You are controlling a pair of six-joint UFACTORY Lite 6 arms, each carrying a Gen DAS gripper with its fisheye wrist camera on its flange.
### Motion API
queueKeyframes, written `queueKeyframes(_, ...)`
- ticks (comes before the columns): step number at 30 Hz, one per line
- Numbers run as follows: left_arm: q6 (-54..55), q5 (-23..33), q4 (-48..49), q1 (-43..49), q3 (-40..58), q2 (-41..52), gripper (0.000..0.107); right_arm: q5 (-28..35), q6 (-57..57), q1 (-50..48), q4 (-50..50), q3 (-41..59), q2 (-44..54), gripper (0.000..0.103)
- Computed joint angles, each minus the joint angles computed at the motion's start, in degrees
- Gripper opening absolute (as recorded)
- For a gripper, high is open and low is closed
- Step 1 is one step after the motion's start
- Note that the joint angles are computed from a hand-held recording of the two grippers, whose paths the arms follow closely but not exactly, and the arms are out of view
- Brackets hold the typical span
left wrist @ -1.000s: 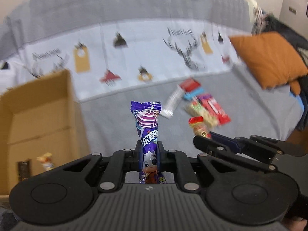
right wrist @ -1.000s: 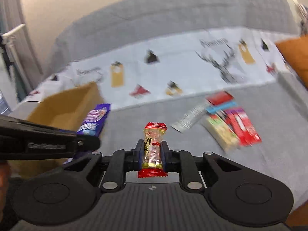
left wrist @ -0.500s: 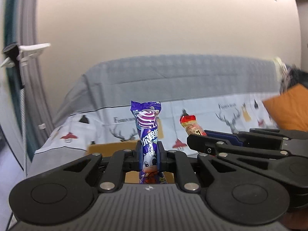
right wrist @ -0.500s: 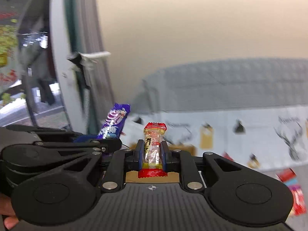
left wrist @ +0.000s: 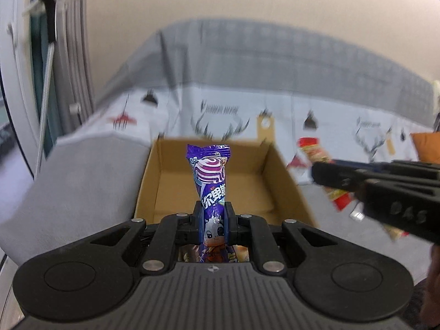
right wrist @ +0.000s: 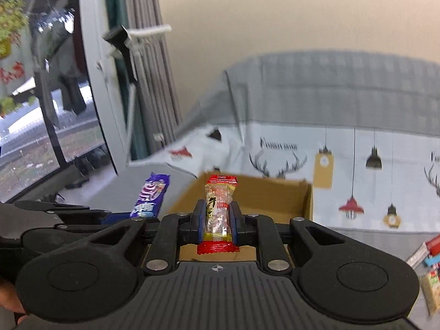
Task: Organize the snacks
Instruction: 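Carry the purple candy and red bar over the box and lower them, then open both tools to drop the snacks into the box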
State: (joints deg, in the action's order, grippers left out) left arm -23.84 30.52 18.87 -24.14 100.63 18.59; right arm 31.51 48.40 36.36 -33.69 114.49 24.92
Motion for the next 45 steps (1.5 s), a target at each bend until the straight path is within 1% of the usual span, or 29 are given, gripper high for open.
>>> queueKeyframes(4, 5.5, -1.8, -6.8, 4.5, 0.4, 5.3, 0.014, -0.4, -1.5, -1.4, 3.6, 1.7, 5.5, 0.019)
queueKeyframes(8, 10.3, -1.4, -12.8, 7.9, 4.4, 12.0, 0.014, -0.2, -5.2, -2.7, 8.2, 4.0, 10.7, 0.019)
queueKeyframes(12, 12.7, 0.3, -15.7, 9.5, 8.9, 18.3, 0.014, 1.1, -9.4, -4.1, 13.1, 8.5, 17.1, 0.019)
queueKeyframes(16, 13.6, 1.4, -16.6, 10.1, 11.5, 22.2, 0.014, 2.4, -12.4, -4.8, 16.7, 12.2, 21.8, 0.019)
queueKeyframes(20, 14.6, 1.7, -17.4, 10.5, 11.3, 23.3, 0.014, 4.3, -15.0, -5.0, 20.2, 16.6, 25.8, 0.019)
queueKeyframes(24, 15.6, 2.3, -17.9, 10.9, 11.2, 23.2, 0.014, 5.2, -16.1, -4.9, 21.6, 19.2, 28.3, 0.019)
queueKeyframes(26, 15.9, 2.3, -18.6, 11.1, 10.5, 21.9, 0.014, 3.9, -18.9, -5.4, 24.9, 18.8, 28.0, 0.019)
queueKeyframes(27, 17.2, 1.8, -20.3, 11.5, 9.1, 20.3, 0.023, 3.2, -21.0, -5.9, 27.7, 18.6, 27.8, 0.021)
queueKeyframes(28, 18.7, 2.6, -22.1, 11.8, 9.9, 20.0, 0.047, 2.0, -21.4, -6.1, 28.7, 17.0, 26.5, 0.027)
queueKeyframes(29, 18.7, 2.9, -22.2, 11.7, 9.4, 18.7, 0.064, 0.2, -19.4, -5.9, 27.3, 13.4, 23.9, 0.052)
queueKeyframes(30, 16.6, 2.7, -19.9, 11.1, 8.2, 16.8, 0.093, -2.6, -17.2, -5.8, 25.4, 8.7, 20.7, 0.072)
queueKeyframes(31, 12.7, 2.0, -15.2, 10.2, 6.8, 14.8, 0.098, -5.3, -15.8, -5.7, 24.0, 4.2, 17.4, 0.076)
queueKeyframes(32, 8.9, 0.9, -10.2, 9.3, 4.7, 12.5, 0.098, -7.4, -14.6, -5.7, 23.0, 0.2, 14.4, 0.077)
queueKeyframes(33, 7.4, 1.2, -7.6, 8.6, 4.5, 11.3, 0.098, -8.8, -13.0, -5.7, 21.6, -3.0, 11.9, 0.077)
queueKeyframes(36, 4.8, 2.7, -5.6, 7.8, 3.3, 8.2, 0.098, -14.1, -7.0, -6.0, 17.6, -14.7, 3.3, 0.082)
queueKeyframes(39, 0.9, 5.1, -3.1, 6.1, 2.0, 5.5, 0.098, -18.6, -0.7, -6.2, 12.5, -25.9, -4.9, 0.083)
queueKeyframes(41, -1.5, 6.7, -0.6, 3.8, 1.8, 4.6, 0.098, -21.5, 9.2, -6.6, 3.2, -33.7, -10.7, 0.088)
queueKeyframes(42, -2.5, 7.2, 0.7, 2.5, 1.5, 4.0, 0.098, -22.7, 12.4, -7.4, 0.1, -36.9, -13.4, 0.089)
queueKeyframes(44, -5.4, 8.2, 4.4, -1.3, 2.3, 4.1, 0.098, -23.8, 21.1, -8.8, -8.0, -42.2, -18.1, 0.09)
queueKeyframes(45, -6.5, 9.2, 5.9, -3.6, 4.1, 5.4, 0.098, -23.8, 25.9, -9.8, -12.4, -44.7, -20.5, 0.092)
